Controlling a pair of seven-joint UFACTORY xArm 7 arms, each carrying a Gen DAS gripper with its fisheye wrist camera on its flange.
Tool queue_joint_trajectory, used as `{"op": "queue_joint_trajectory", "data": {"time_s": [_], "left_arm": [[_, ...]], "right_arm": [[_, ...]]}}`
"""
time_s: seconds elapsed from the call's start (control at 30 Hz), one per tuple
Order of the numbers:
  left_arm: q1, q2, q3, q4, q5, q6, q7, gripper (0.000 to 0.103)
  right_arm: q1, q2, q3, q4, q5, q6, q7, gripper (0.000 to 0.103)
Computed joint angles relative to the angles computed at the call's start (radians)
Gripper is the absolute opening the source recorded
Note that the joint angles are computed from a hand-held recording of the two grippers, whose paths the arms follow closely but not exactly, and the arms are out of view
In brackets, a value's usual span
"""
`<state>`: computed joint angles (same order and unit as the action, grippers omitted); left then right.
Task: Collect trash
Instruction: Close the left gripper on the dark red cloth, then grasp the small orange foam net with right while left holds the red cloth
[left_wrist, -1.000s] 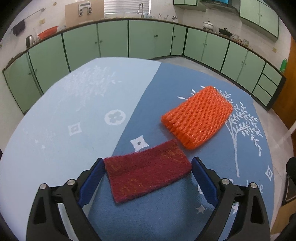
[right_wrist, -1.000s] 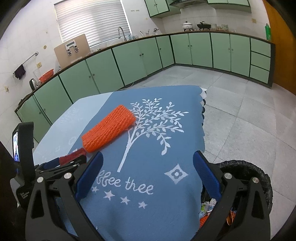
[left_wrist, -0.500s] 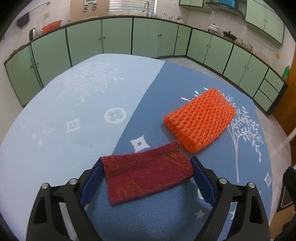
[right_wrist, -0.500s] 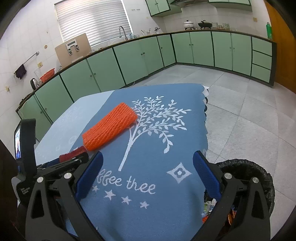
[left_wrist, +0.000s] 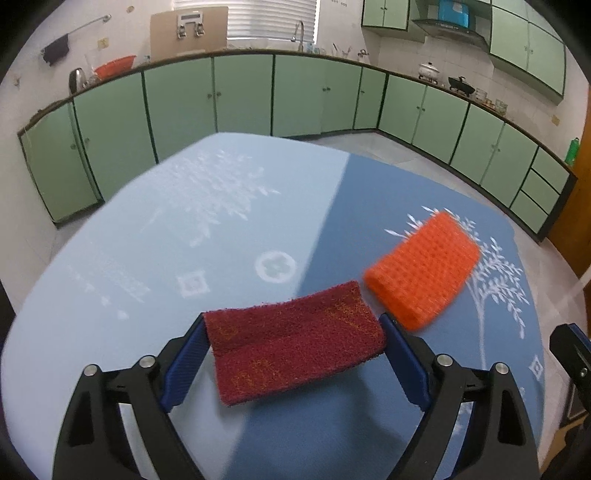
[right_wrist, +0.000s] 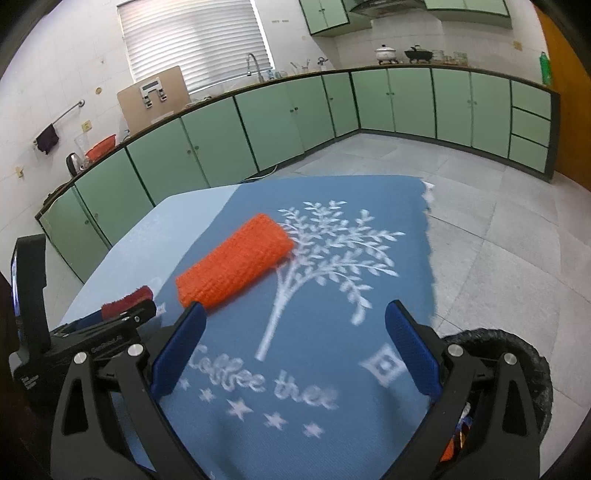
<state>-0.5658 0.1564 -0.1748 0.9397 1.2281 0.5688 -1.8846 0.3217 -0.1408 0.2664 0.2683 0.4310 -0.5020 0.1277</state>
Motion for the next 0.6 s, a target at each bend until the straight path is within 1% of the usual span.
{"op": "queue_joint_trajectory", "data": {"time_s": [0.1, 0.17, 0.2, 0.23, 0.27, 0.33, 0.37, 0.4, 0.5, 0.6], "left_arm": [[0.014, -0.013, 0.009, -0.01, 0.005, -0.003, 0.007, 0.088], [0.025, -0.019, 0.013, -0.01, 0.011, -0.002, 0.014, 0.088], [0.029, -0.023, 0.014, -0.011, 0.016, 0.003, 0.016, 0.088], [0.033, -0.024, 0.013, -0.011, 0.021, 0.007, 0.017, 0.088], [0.039, -0.021, 0.014, -0.005, 0.027, 0.008, 0.02, 0.088], [0.047, -0.016, 0.017, 0.002, 0.037, 0.006, 0.025, 0.088], [0.052, -0.011, 0.019, 0.006, 0.039, 0.003, 0.029, 0.088], [0.055, -0.007, 0.021, 0.011, 0.042, 0.001, 0.033, 0.088], [0.062, 0.002, 0.026, 0.02, 0.047, -0.004, 0.043, 0.088], [0.066, 0.014, 0.032, 0.032, 0.049, -0.012, 0.051, 0.088]], "right_arm": [[0.003, 0.062, 0.017, 0.07, 0.045, 0.004, -0.054, 0.095], [0.021, 0.113, 0.016, 0.132, 0.109, 0.011, -0.124, 0.095], [0.037, 0.137, 0.013, 0.166, 0.161, 0.019, -0.174, 0.095], [0.06, 0.168, 0.01, 0.214, 0.256, 0.036, -0.267, 0.095], [0.085, 0.195, -0.002, 0.251, 0.323, 0.043, -0.332, 0.095], [0.126, 0.24, -0.033, 0.305, 0.396, 0.052, -0.394, 0.095], [0.143, 0.251, -0.049, 0.322, 0.416, 0.057, -0.408, 0.095], [0.172, 0.274, -0.071, 0.353, 0.467, 0.064, -0.451, 0.095], [0.281, 0.327, -0.156, 0.448, 0.679, 0.097, -0.649, 0.094], [0.344, 0.373, -0.217, 0.535, 0.861, 0.15, -0.824, 0.089]]}}
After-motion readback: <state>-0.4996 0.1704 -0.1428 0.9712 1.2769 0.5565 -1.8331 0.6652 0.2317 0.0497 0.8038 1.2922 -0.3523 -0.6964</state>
